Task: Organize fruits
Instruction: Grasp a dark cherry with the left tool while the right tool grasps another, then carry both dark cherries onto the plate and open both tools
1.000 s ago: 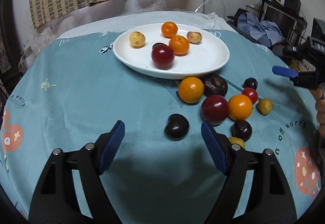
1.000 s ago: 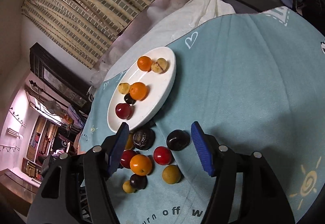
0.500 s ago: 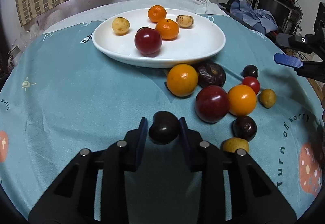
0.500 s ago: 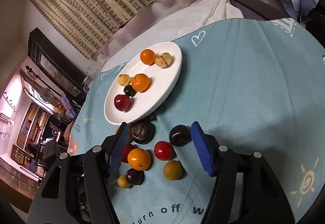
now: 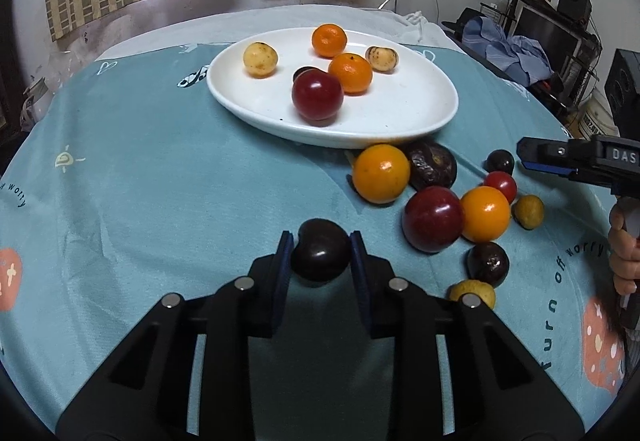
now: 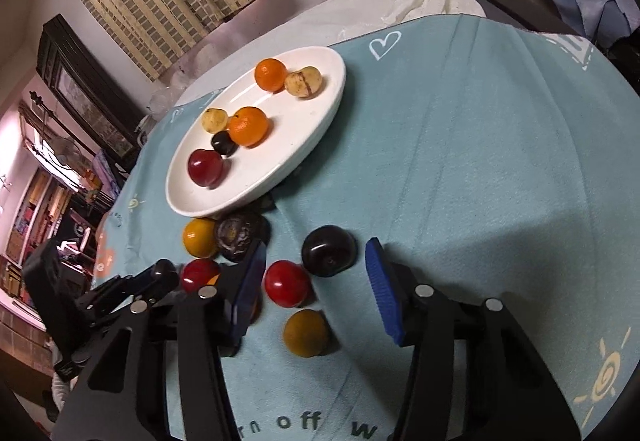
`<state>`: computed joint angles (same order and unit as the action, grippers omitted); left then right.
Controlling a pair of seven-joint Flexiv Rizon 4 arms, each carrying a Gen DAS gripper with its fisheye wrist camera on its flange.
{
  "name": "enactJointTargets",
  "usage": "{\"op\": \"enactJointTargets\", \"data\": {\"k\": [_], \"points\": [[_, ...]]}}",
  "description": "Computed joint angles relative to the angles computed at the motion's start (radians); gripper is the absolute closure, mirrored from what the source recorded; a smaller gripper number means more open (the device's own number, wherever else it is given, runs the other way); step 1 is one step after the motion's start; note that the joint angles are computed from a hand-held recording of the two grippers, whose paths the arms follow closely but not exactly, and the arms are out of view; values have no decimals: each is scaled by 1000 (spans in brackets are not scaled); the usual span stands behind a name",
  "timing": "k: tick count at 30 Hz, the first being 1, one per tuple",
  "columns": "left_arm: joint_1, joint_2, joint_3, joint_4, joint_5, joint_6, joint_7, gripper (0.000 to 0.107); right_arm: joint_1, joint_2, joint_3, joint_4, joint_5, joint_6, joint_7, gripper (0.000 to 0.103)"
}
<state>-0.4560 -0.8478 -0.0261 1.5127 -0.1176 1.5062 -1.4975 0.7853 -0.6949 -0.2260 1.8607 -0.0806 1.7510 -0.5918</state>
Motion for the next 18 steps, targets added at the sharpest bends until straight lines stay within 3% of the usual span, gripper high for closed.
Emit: {"op": "enactJointTargets", "data": {"k": [8, 12, 18], "points": [[-12, -7, 16, -13, 6, -22, -9, 78, 35, -29, -50, -33, -44, -67, 9, 63], [-19, -15, 27, -28, 17, -40, -13, 78, 105, -43, -140, -26, -71, -79, 33, 72], [0, -14, 3, -18, 14, -20, -11, 78, 176, -53, -227, -8, -99, -83, 46, 73]]}}
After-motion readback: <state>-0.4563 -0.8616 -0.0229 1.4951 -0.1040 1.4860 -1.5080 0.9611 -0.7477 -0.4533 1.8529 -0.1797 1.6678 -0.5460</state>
